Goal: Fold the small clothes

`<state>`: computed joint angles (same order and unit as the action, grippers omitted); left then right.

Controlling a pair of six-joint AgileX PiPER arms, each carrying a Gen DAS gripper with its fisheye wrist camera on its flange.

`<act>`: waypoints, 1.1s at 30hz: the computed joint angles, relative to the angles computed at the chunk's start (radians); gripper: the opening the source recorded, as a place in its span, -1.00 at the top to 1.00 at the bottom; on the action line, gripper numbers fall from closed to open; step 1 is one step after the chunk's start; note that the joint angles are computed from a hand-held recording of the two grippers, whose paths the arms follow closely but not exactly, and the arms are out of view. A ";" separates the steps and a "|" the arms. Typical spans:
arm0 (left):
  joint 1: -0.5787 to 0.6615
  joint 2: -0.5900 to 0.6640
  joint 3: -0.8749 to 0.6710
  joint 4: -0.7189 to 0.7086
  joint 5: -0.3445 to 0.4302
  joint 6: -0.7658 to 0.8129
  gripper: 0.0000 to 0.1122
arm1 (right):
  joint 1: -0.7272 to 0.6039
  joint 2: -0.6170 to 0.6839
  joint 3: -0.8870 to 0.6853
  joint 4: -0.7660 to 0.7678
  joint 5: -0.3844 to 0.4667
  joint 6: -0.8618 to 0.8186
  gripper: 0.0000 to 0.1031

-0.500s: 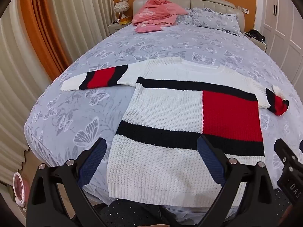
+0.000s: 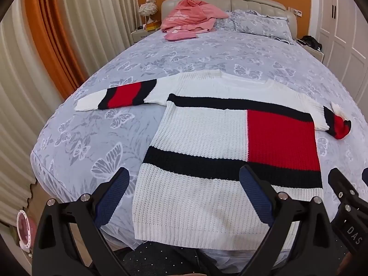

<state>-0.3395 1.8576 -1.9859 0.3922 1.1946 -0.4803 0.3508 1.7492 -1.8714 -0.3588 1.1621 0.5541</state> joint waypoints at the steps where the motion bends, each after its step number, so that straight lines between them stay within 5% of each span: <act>1: -0.003 -0.006 0.011 0.004 -0.006 0.000 -0.68 | -0.001 -0.004 0.007 0.003 -0.004 -0.004 -0.86; 33: -0.003 -0.014 0.046 0.012 -0.022 -0.010 -0.68 | 0.005 0.000 0.002 0.025 -0.006 -0.020 -0.86</act>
<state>-0.3428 1.8437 -1.9396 0.4038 1.1731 -0.4902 0.3560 1.7489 -1.8698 -0.3336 1.1559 0.5344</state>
